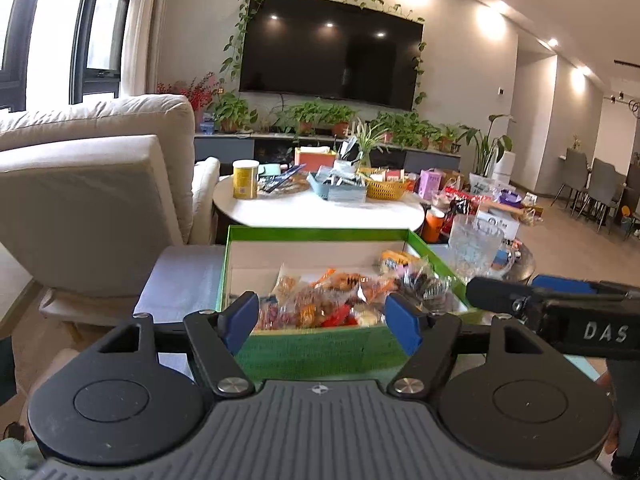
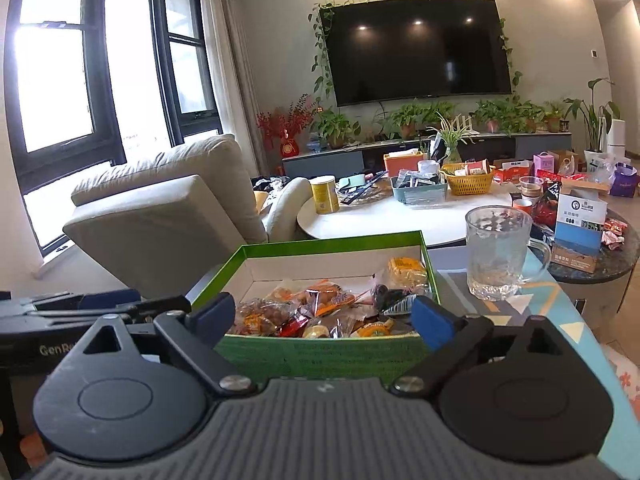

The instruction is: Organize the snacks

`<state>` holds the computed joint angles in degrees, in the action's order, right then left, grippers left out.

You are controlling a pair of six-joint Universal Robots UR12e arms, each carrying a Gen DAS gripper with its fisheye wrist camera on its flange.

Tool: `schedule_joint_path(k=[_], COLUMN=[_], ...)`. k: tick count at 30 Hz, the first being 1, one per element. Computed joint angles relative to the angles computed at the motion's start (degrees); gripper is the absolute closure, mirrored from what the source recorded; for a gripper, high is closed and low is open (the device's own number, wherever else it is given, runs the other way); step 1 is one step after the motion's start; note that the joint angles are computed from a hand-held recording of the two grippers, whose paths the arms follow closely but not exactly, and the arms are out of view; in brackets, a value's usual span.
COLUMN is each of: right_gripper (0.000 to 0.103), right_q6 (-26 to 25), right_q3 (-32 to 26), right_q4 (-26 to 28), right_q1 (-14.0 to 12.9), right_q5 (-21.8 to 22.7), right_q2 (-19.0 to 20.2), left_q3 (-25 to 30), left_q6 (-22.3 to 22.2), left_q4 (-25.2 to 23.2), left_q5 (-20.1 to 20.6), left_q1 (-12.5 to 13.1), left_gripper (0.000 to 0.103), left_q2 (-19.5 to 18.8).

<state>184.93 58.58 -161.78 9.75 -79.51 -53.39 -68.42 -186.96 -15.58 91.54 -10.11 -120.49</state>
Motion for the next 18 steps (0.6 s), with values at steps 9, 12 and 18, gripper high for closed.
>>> schedule_joint_path(k=[9, 12, 18], right_gripper=[0.053, 0.053, 0.053], right_q6=[-0.8, -0.9, -0.3], right_q3=[3.8, 4.5, 6.0], right_q4=[-3.1, -3.6, -4.6], right_q1=[-0.1, -0.1, -0.3], right_q5=[0.1, 0.0, 0.3], right_q2=[-2.1, -2.5, -3.3], left_q3=[-2.7, -3.5, -4.6], left_q6=[0.5, 0.3, 2.0], left_q4=[-0.7, -0.2, -0.3], left_q5=[4.3, 5.0, 7.0], left_q1=[-1.2, -1.4, -2.1], left_gripper=[0.031, 0.031, 0.031], left_q2=[2.0, 2.4, 3.0])
